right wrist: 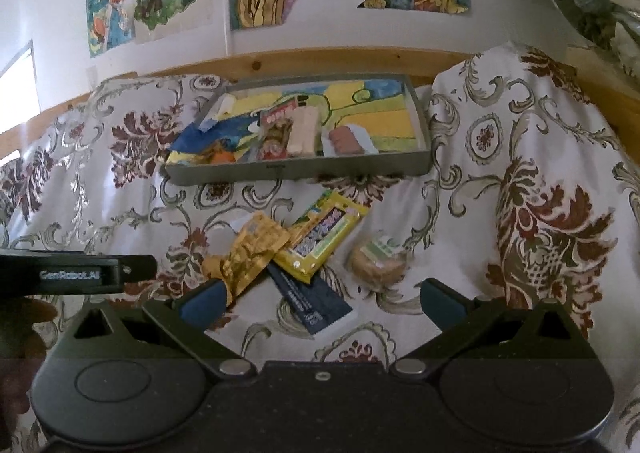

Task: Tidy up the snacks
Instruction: 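Lower the left tool to the gold wrapper while the right tool approaches the black packet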

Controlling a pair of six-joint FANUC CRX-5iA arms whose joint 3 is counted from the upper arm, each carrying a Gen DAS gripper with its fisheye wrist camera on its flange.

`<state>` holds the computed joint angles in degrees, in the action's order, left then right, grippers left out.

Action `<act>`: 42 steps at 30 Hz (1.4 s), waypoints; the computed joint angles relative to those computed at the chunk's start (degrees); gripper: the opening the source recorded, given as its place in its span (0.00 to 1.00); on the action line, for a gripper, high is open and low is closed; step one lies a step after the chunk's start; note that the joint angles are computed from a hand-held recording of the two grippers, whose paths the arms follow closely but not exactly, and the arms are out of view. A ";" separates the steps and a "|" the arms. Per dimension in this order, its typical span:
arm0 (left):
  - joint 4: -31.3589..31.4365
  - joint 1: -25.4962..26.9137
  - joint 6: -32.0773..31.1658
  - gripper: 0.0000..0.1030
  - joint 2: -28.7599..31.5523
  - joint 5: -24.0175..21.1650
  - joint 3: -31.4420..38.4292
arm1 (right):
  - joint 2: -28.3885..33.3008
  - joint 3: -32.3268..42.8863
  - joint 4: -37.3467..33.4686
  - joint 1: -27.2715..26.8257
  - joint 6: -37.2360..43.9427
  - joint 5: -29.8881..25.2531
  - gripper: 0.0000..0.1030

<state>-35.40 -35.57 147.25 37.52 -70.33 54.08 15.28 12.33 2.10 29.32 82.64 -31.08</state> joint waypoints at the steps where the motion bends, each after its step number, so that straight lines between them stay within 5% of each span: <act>1: 0.21 0.26 -0.39 1.00 0.31 0.12 0.48 | 0.18 0.34 -0.58 -0.15 0.81 0.05 0.99; 15: 6.19 3.63 -12.02 1.00 4.88 2.30 6.74 | 4.07 4.25 -2.49 -1.29 6.42 -0.39 0.99; 22: 9.94 5.13 -17.56 1.00 7.15 2.35 9.33 | 7.53 11.19 -12.72 -3.54 17.78 -6.58 0.99; 32: 11.59 5.74 -22.07 1.00 9.16 3.46 11.75 | 10.91 14.89 -14.92 -4.04 20.58 -9.12 0.99; 42: 20.16 7.88 -31.81 0.99 14.13 1.59 17.98 | 15.05 21.00 -19.42 -4.61 27.80 -16.26 0.92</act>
<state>-15.24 -27.69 115.44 51.65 -68.74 72.07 30.33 33.34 -17.32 24.71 110.44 -47.34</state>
